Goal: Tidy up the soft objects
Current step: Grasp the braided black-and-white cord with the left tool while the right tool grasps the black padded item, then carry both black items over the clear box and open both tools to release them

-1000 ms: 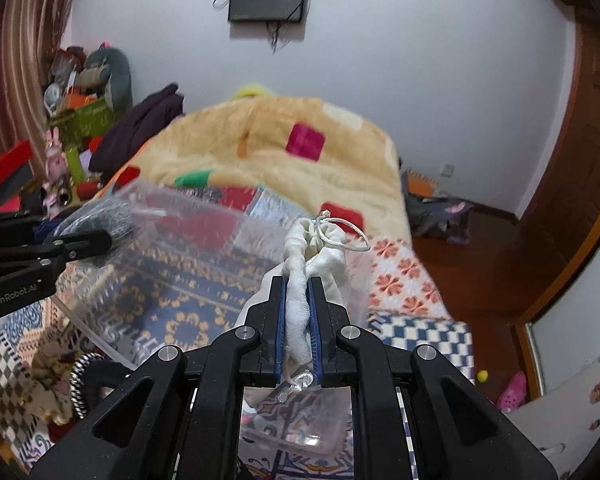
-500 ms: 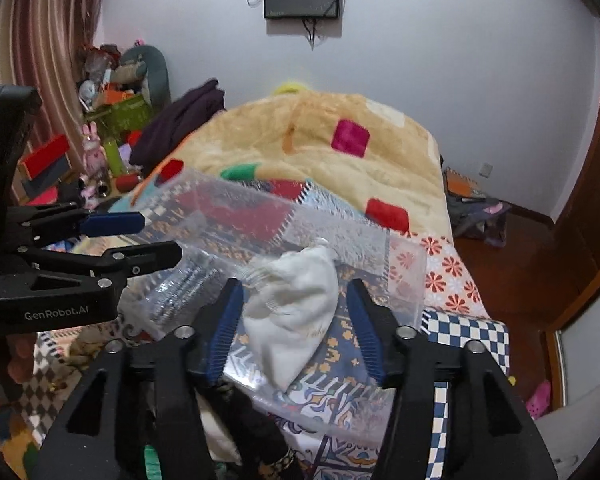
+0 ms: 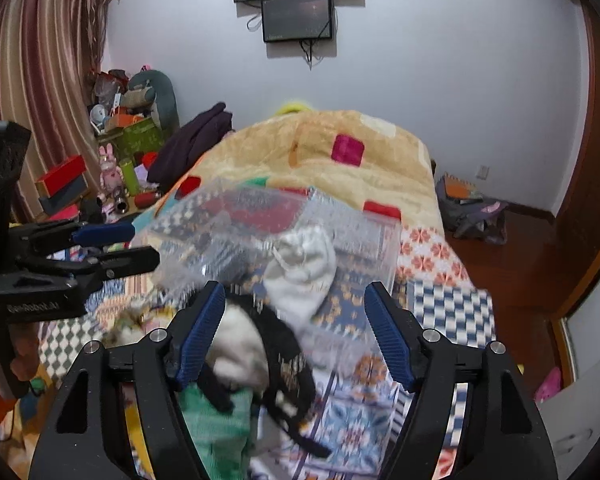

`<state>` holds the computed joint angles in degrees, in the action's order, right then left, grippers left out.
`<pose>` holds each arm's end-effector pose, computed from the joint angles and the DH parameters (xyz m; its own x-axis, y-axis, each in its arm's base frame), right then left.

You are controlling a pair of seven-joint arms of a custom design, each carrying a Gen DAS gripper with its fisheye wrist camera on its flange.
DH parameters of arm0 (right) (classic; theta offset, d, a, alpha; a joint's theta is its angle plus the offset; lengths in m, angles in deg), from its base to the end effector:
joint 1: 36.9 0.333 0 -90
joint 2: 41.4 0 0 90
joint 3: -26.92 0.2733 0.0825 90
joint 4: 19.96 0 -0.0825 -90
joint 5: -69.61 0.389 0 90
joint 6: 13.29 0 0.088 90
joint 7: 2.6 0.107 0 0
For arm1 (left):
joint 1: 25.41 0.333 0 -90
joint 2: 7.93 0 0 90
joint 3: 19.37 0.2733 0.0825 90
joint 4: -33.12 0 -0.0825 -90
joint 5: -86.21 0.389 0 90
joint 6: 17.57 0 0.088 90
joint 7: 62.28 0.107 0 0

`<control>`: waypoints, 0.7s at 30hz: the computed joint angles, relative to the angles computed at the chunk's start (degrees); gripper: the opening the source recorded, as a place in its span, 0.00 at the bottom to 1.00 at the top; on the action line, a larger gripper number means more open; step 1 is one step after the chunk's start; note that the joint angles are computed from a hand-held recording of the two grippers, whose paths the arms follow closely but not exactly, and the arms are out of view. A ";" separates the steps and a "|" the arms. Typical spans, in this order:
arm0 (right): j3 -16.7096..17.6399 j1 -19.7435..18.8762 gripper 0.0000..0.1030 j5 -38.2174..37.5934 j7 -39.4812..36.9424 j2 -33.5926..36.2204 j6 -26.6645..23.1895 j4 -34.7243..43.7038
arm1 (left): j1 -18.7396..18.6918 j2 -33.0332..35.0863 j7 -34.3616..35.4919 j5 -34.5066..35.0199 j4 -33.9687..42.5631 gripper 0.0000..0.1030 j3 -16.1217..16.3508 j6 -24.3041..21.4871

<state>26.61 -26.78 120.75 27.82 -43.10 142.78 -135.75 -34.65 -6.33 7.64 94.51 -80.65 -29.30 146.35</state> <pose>0.5907 0.0729 0.4919 0.5137 -0.8564 -0.0514 -0.5409 -0.2767 -0.7943 0.5786 -0.2086 0.5067 -0.1622 -0.9773 0.1365 -0.6731 0.0084 -0.7395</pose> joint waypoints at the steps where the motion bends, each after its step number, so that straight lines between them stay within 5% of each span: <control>1: 0.05 -0.02 0.67 -0.81 0.67 -0.28 0.07 -0.53 | -0.13 -0.21 0.74 -1.05 -0.61 0.58 -0.24 0.21; 7: -0.10 -0.72 0.67 -3.68 4.34 1.17 -3.11 -0.88 | -1.21 0.47 3.33 -2.89 -1.85 0.55 -1.08 1.64; 13: 0.72 -1.58 0.67 -4.48 4.77 2.96 -5.88 0.10 | -2.02 3.13 6.97 -6.86 0.26 0.28 -1.17 0.74; 18: 1.41 -2.10 0.44 -6.49 6.34 4.02 -7.48 0.68 | -2.46 4.20 8.99 -9.52 0.67 0.10 -0.88 1.22; 21: 1.72 -2.13 0.28 -6.98 6.20 3.66 -6.55 -0.05 | -2.72 3.44 8.33 -9.17 -0.59 0.07 -0.50 2.82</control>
<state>28.33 -28.91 113.77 34.02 -39.43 136.24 -135.80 -37.38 -2.90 15.97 85.34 -81.23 -29.80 149.17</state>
